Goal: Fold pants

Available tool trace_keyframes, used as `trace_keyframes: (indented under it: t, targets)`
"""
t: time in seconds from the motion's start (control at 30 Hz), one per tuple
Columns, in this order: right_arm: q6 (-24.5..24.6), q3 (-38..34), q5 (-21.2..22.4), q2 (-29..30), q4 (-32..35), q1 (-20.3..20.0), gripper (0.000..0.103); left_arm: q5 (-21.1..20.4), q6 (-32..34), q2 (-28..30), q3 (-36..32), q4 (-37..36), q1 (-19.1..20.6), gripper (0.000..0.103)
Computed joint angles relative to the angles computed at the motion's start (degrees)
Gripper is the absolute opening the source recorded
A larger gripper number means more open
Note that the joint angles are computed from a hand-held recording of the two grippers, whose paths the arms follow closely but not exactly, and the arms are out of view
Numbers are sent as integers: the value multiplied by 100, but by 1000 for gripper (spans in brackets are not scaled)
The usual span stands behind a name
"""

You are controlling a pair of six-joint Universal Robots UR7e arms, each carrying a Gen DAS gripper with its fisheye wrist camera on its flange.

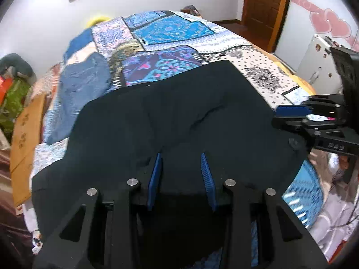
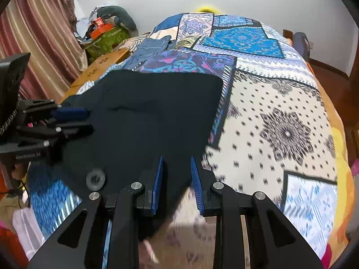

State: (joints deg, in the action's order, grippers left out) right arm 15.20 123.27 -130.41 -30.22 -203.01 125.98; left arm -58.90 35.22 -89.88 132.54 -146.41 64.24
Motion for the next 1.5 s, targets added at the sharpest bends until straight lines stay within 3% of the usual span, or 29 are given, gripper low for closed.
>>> trace_keyframes:
  t: [0.07, 0.17, 0.37, 0.53, 0.83, 1.07, 1.23, 1.37, 1.5]
  targets:
    - [180, 114, -18, -9, -43, 74, 25, 5, -51, -122, 36, -35, 33, 42]
    - [480, 288, 12, -59, -124, 138, 25, 24, -286, -248, -35, 80, 142, 57]
    - [794, 193, -317, -333, 585, 378, 25, 288, -448, -646, -172, 41, 251, 58]
    - [354, -187, -452, -292, 421, 570, 32, 426, -477, -975, -534, -34, 415, 59]
    - [-711, -1308, -357, 190, 364, 712, 45, 606, -427, -1183, -987, -669, 1039, 85]
    - [-1022, -2041, -68, 600, 992, 644, 49, 259, -1021, -1012, -1521, -86, 1820, 89]
    - [-1082, -2406, 49, 802, 1580, 584, 49, -346, -1784, -754, -2054, 915, 2471, 89]
    - [-1039, -2594, 27, 921, 1978, 539, 49, -576, -2008, -596, -2195, 1264, 2758, 89]
    - [-894, -2706, -58, 955, 2513, 483, 49, -1086, -2366, -368, -2429, 1753, 3059, 89]
